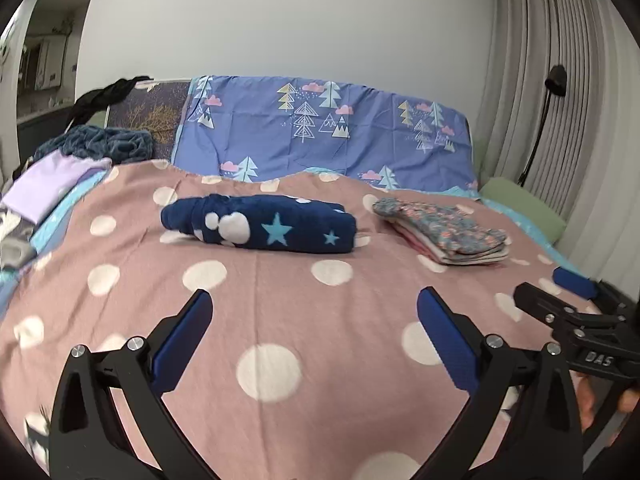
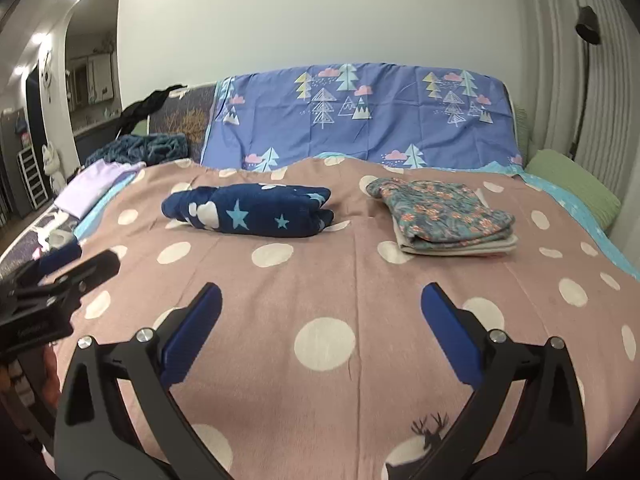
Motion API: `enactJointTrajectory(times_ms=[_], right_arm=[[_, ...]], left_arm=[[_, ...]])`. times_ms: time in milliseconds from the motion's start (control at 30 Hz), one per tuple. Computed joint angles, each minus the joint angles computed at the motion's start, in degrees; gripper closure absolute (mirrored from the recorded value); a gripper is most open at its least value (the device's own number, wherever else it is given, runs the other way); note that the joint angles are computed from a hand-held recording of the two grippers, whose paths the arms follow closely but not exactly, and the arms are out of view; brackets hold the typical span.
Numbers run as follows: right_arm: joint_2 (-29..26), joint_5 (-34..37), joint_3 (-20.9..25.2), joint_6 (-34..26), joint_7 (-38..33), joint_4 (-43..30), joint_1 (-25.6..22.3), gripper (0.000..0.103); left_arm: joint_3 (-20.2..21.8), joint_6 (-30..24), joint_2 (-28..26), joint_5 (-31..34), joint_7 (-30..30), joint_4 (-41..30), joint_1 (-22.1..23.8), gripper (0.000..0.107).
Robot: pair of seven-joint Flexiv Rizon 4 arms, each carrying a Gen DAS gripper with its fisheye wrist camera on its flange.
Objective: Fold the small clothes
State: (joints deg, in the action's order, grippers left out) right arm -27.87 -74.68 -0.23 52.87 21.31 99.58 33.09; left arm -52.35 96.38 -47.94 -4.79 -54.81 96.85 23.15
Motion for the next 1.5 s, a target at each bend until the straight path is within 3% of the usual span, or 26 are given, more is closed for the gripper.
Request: enactJointTrajectory(times_ms=[133,233,400,600,733,833,1033,1367,1500], right_arm=[[2.1,-1.2,0.6,-0.6,3.4,2.6,-0.1,0.002],[3.1,-1.4,1.4,-2.6,3.6,3.5,0.2,0.002],[4.1,-2.4,2.5,-5.2,3.7,4.2,0.5,0.002],[4.5,-2.3,3.3,-6.0,4.5,4.7,0.5,0.002],[4.3,-1.6,3.6,-7.6,3.3,4.4,1.0,0.002],[4.1,-1.4,3.7,-8.4,2.6,4.3,1.3,0.002],[3.7,-0.9,3.7,-8.7,1.8,3.9,1.6,0.002],[3.5,-0.6,3.4,-8.6,1.6,3.8,1.8,0.002],[3.5,-0.7,3.4,-8.7,1.9,3.9,1.8,0.002]], left_arm=[[-4.0,-0.5,1.3,-0.6,-2.1,4.4,3.7,0.005],[-6.2,2.8,0.6,1.8,-2.8,6.6,5.4,0.005],[4.2,8.7,6.7,3.6,-8.7,7.8,-0.8,0.005],[10.5,9.3,9.7,7.5,-12.0,7.8,-4.4,0.005],[10.2,10.0,9.6,10.2,-13.5,8.2,-3.8,0.005],[13.2,10.4,10.3,10.4,-14.7,8.0,-6.0,0.005],[15.3,9.9,11.0,10.7,-16.0,7.7,-7.4,0.005],[14.4,10.4,10.1,11.5,-16.2,7.6,-6.6,0.005],[16.4,10.9,10.5,11.4,-16.8,7.4,-8.0,0.005]])
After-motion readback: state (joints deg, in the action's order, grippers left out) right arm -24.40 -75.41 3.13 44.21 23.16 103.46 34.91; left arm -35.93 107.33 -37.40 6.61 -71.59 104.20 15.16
